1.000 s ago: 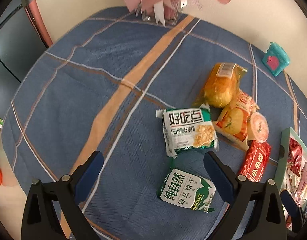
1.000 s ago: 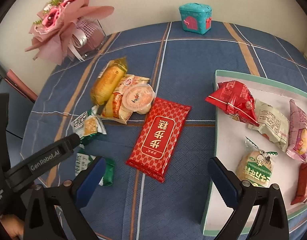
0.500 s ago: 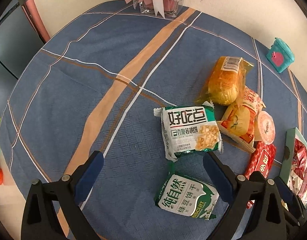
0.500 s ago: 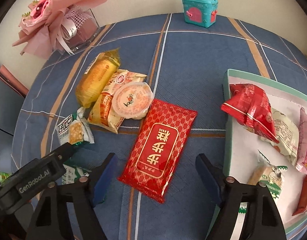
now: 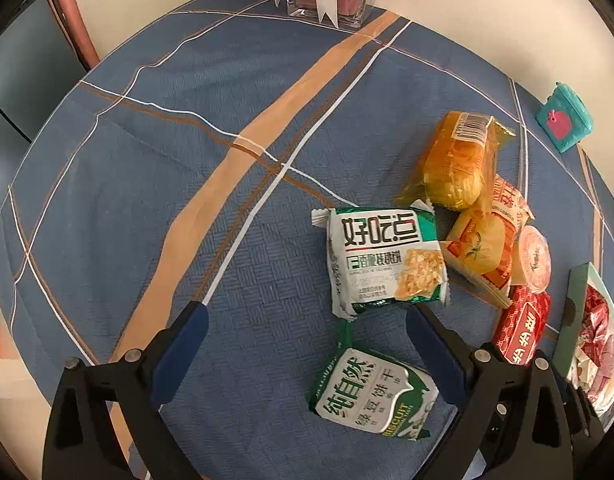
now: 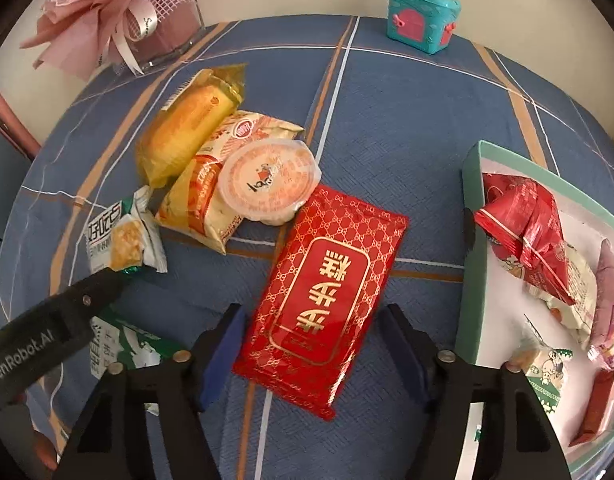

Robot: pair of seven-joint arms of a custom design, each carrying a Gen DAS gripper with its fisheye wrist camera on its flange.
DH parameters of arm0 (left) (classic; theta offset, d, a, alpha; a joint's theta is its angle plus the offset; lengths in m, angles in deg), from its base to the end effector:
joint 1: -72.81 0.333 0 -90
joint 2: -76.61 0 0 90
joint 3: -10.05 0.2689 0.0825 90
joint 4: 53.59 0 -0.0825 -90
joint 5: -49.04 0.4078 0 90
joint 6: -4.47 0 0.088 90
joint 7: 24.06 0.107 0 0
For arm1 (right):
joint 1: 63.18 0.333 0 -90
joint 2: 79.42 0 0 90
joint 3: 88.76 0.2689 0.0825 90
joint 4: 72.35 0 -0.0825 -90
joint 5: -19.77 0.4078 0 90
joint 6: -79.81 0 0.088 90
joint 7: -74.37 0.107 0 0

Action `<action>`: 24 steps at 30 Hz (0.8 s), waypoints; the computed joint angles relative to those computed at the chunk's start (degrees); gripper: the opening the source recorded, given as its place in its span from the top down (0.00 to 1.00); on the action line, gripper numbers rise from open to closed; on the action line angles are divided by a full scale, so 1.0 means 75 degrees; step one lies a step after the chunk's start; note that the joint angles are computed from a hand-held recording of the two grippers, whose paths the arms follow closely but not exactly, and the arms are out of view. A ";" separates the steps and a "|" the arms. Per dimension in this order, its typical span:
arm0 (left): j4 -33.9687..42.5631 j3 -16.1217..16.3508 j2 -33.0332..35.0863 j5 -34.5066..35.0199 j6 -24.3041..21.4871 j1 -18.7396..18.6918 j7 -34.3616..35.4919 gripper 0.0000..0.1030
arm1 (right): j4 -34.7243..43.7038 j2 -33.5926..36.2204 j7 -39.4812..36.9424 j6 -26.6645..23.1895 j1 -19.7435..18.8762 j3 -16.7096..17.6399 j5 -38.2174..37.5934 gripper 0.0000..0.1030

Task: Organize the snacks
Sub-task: 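Grasp the green biscuit pack with the left tool while the right tool grasps the red cake packet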

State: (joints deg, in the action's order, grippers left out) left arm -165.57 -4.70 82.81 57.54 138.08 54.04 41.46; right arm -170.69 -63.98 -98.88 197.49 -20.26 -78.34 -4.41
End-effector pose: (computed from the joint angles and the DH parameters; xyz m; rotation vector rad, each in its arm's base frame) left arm 0.5219 -0.3396 0.3941 -1.8246 2.3254 -0.3526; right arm 0.4137 0.5075 0.3865 -1.3707 2.5425 -0.3654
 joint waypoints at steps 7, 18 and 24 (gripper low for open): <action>-0.0123 -0.0081 -0.0139 -0.0401 0.0007 -0.0022 0.0373 0.04 | -0.0326 -0.0254 0.0239 0.0074 0.0079 0.0117 0.0130 0.44; -0.0333 -0.0220 -0.0339 -0.0723 -0.0316 -0.0212 0.0806 0.04 | -0.0349 -0.0276 0.0293 -0.0068 0.0255 0.0370 0.0594 0.46; -0.0495 -0.0339 -0.0458 -0.0584 -0.0461 -0.0422 0.0784 0.04 | -0.0365 -0.0271 0.0377 -0.0133 0.0430 0.0460 0.0778 0.46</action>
